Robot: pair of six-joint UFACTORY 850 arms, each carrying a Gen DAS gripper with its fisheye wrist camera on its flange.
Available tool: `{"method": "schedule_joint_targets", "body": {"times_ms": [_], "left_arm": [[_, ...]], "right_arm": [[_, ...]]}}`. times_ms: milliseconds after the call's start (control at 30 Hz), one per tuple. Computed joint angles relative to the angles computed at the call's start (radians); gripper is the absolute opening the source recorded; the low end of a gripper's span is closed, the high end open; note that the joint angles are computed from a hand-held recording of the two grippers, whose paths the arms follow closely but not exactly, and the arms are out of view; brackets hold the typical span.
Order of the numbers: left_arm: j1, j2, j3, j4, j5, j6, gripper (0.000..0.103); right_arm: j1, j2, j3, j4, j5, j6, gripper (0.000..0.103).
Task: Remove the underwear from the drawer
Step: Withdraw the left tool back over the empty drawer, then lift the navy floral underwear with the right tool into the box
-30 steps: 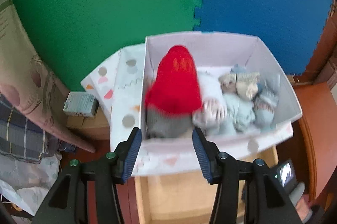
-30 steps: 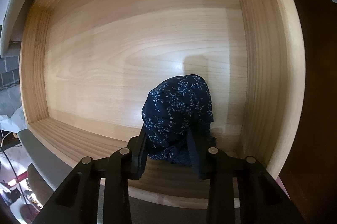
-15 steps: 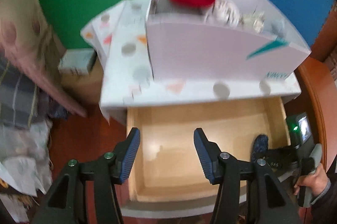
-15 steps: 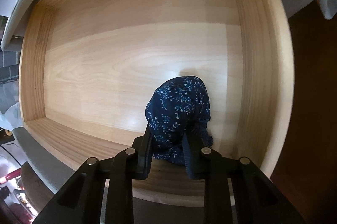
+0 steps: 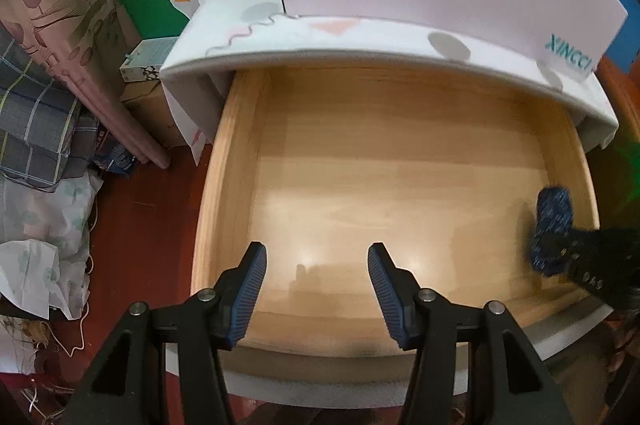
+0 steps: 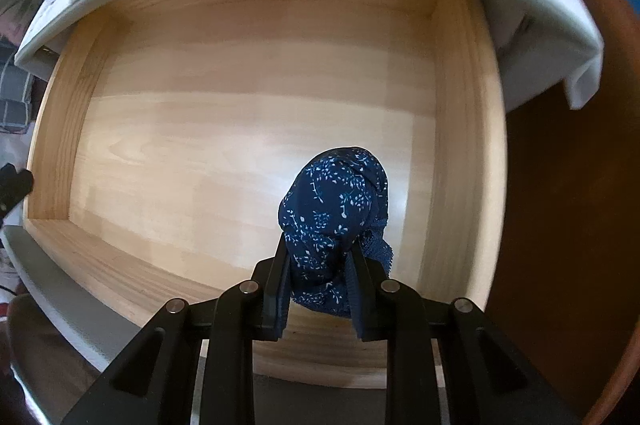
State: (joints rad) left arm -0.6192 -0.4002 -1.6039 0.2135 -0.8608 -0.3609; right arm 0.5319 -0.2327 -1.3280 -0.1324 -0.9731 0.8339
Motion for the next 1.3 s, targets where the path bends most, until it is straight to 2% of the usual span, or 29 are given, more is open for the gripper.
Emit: {"method": "schedule_joint_targets", "body": {"times_ms": [433, 667, 900, 1000, 1300], "left_arm": [[-0.016, 0.057, 0.085, 0.092, 0.095, -0.084, 0.054], [-0.002, 0.07, 0.097, 0.044, 0.124, -0.073, 0.054], [0.016, 0.078, 0.107, -0.002, 0.144, -0.083, 0.054], [0.02, 0.079, 0.107, -0.003, 0.146, -0.1, 0.054], [0.005, 0.084, 0.115, 0.057, 0.149, -0.151, 0.054]], "right_arm": [[0.049, 0.084, 0.03, -0.142, 0.061, 0.099, 0.022], [0.066, 0.138, 0.008, -0.159, 0.067, 0.091, 0.022], [0.062, 0.147, -0.129, -0.229, 0.024, 0.065, 0.022], [0.064, 0.113, -0.229, -0.279, -0.003, 0.055, 0.022], [0.01, -0.113, -0.626, -0.317, -0.104, -0.058, 0.022]]}}
